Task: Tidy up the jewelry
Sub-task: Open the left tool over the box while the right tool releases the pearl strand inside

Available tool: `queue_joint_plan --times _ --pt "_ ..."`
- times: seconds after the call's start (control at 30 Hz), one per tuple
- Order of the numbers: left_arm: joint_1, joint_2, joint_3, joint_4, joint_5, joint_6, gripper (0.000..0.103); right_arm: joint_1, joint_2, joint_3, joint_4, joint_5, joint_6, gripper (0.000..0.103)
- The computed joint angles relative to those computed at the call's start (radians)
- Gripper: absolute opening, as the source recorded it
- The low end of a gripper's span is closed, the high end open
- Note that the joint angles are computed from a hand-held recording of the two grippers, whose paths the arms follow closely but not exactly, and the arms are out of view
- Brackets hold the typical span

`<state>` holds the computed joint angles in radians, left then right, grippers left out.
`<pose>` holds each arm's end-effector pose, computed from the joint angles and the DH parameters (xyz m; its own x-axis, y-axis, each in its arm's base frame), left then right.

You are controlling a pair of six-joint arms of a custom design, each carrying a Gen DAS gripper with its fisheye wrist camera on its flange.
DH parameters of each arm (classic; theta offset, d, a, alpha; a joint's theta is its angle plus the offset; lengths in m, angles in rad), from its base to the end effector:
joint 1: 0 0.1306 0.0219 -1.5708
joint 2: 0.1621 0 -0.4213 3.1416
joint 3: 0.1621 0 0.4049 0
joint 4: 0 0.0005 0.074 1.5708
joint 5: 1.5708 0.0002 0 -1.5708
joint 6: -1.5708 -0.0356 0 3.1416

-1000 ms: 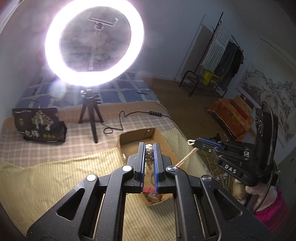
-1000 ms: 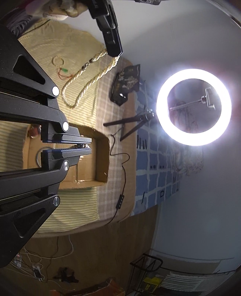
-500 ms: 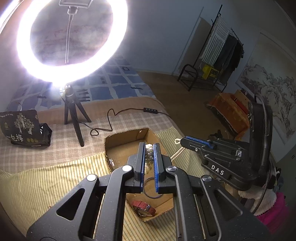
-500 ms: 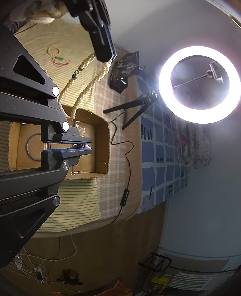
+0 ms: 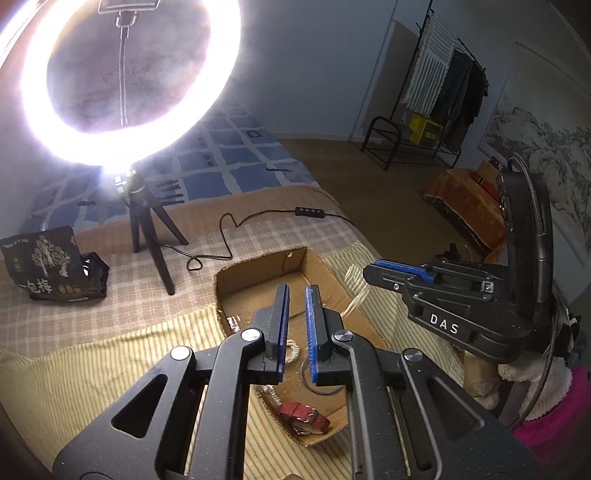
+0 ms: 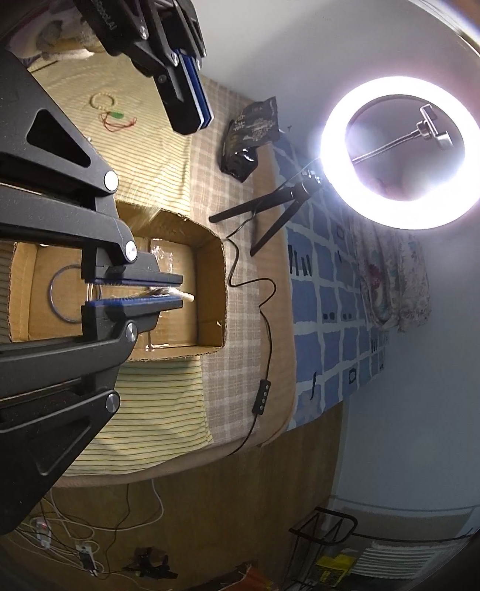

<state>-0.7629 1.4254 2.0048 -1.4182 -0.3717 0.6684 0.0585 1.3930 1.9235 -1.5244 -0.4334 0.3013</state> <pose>0.3261 -0.2945 0.6937 -0.7122 -0.1179 -0.6920 0.0344 0.9787 -0.2022 0.4208 0.0391 0.6675 -0.7154 -0.3117 -0.6253 -0.5173 0.8379 0.1743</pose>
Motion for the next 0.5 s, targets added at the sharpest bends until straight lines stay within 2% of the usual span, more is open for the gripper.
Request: queue_joint_plan --times 0.07,0.1,0.13,0.27,0.33,0.37,0.43,0.5 --pt "-0.003 -0.001 0.002 -0.006 -0.011 -0.002 0.014 -0.001 -0.005 -0.004 0.008 0.006 -0.009 0.026" --pt "-0.005 -0.002 0.003 -0.009 -0.015 -0.002 0.014 -0.001 -0.009 -0.008 0.017 0.011 -0.016 0.038" --pt "-0.006 -0.003 0.002 -0.011 -0.018 -0.002 0.014 -0.003 -0.014 -0.012 0.028 0.014 -0.023 0.042" --pt "-0.012 -0.012 -0.004 -0.021 -0.025 0.007 0.014 -0.005 -0.024 -0.013 0.038 0.02 -0.035 0.043" --pt "-0.016 -0.018 -0.008 -0.025 -0.029 0.014 0.015 -0.003 -0.028 -0.012 0.037 0.033 -0.038 0.049" --pt "-0.019 -0.021 -0.01 -0.027 -0.031 0.016 0.017 -0.002 -0.032 -0.013 0.037 0.038 -0.038 0.051" --pt "-0.025 -0.026 -0.012 -0.029 -0.043 0.02 0.029 0.001 -0.044 -0.018 0.046 0.051 -0.037 0.053" --pt "-0.036 -0.035 -0.014 -0.035 -0.061 0.024 0.029 0.003 -0.05 -0.018 0.05 0.065 -0.035 0.053"
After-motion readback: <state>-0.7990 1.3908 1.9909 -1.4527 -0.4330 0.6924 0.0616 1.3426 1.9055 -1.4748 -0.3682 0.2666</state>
